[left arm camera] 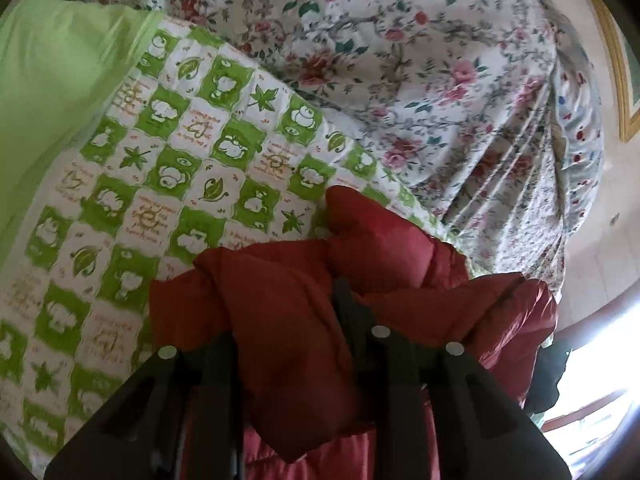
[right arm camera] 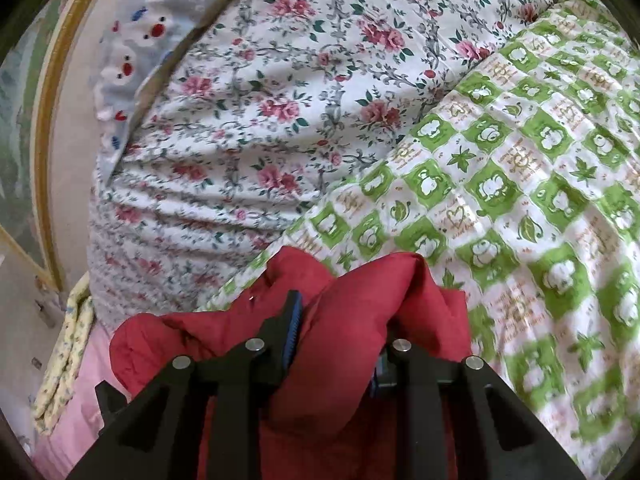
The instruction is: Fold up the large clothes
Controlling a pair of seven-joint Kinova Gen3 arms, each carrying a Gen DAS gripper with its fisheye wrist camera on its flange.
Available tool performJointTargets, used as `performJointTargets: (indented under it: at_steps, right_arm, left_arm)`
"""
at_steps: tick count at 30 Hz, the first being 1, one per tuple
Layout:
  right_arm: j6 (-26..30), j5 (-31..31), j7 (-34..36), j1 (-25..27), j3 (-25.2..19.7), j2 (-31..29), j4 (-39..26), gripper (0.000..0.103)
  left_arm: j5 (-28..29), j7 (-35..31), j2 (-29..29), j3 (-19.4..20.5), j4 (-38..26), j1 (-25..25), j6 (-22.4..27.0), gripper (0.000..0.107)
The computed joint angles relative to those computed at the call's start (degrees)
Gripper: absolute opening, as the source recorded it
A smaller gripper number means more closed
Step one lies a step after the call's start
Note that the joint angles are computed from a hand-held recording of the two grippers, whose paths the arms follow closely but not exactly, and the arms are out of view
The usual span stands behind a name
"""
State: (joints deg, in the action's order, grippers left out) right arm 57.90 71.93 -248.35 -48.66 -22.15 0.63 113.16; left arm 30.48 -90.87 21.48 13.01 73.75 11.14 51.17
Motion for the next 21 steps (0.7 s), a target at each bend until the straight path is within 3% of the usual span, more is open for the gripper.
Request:
performJointTargets:
  at_steps: [5, 8, 12, 16, 21]
  right_arm:
    - [-4.5, 1.4, -3.4, 1.9, 2.2, 1.5, 2.0, 0.026]
    - [-6.7, 3.1, -7.0, 2.9, 3.1, 1.8, 3.5, 0.026]
    - [-6.9, 1.3, -3.3, 3.4, 3.6, 2.6, 2.1, 0.026]
    - [-7.2, 2.1, -4.7, 3.4, 4.0, 3.1, 2.2, 0.026]
    - [-6.3, 1.3, -3.8, 3.1, 4.3, 4.0, 1.1, 0.026]
  left_arm:
    - [3.3, -1.2, 1.9, 1.0, -1.3, -2.0, 1.2, 0.026]
    - [2.5, -1.4, 1.5, 0.6, -2.5, -1.9, 2.5, 0.028]
    - [3.8, -4.4, -1.8, 0.6, -0.6, -3.1, 2.1, 0.032]
    - [5.2, -6.5, -7.4, -0.8, 3.8, -3.8, -0.1, 0.041]
    - [9.9, -14.3, -14.0, -1.2, 9.3, -4.3, -1.6, 0.041]
